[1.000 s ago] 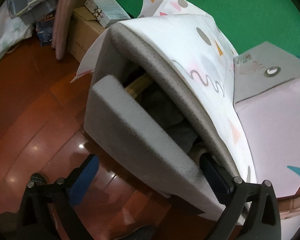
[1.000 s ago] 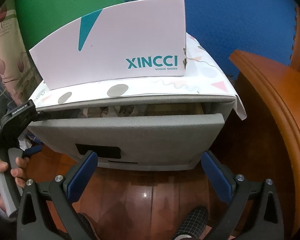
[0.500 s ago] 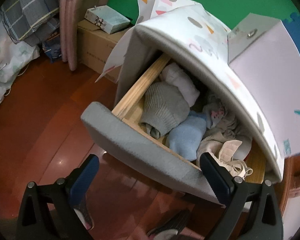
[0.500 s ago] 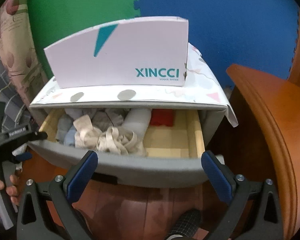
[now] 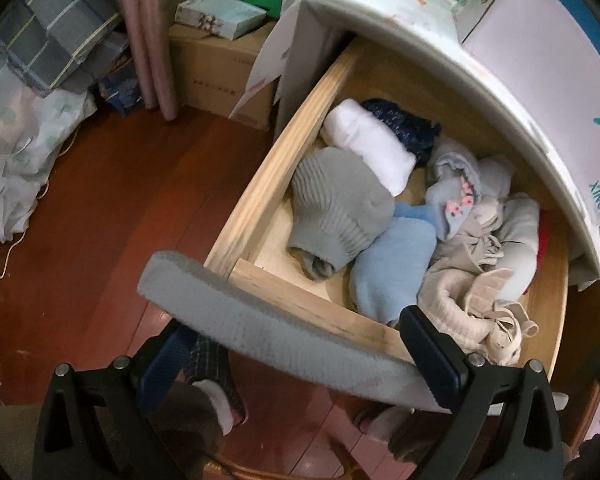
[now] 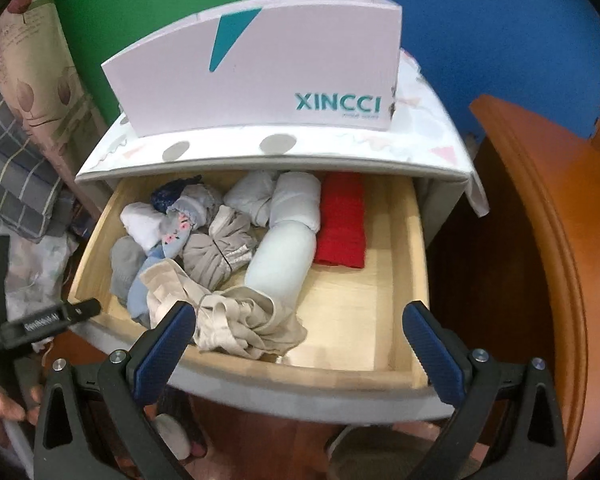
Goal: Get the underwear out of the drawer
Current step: 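Release the drawer front with the left tool while moving the right tool over the drawer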
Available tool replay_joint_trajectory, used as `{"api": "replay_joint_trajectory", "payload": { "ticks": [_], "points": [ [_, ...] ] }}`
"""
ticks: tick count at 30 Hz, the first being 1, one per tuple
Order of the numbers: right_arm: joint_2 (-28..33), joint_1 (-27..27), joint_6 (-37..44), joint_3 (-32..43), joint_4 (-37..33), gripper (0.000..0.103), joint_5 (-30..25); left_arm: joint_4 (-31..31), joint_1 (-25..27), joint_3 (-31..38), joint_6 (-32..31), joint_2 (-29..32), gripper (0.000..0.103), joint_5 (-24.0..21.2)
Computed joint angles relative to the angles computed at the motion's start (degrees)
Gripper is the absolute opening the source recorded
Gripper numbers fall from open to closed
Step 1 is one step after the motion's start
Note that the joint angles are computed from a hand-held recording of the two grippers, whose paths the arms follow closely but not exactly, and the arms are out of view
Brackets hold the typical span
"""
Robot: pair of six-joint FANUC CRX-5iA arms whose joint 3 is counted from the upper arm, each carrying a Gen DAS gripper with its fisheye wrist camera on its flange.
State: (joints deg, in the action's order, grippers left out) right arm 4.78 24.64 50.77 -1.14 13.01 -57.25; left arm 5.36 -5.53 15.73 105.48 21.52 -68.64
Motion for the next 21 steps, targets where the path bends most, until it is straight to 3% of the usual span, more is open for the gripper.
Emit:
{"api": "replay_joint_trajectory", "payload": {
  "ticks": [10, 21],
  "points": [
    [3.4, -1.1, 3.6, 5.3, -5.4, 0.103, -7.7, -1.2, -0.3, 0.3, 0.1, -0.2, 0.103, -3.3],
    [6.4, -3.5, 6.2, 10.1, -11.1, 0.102, -11.0, -0.7, -0.2, 1.6, 0.6, 0.5, 0.102, -4.4]
  ]
}}
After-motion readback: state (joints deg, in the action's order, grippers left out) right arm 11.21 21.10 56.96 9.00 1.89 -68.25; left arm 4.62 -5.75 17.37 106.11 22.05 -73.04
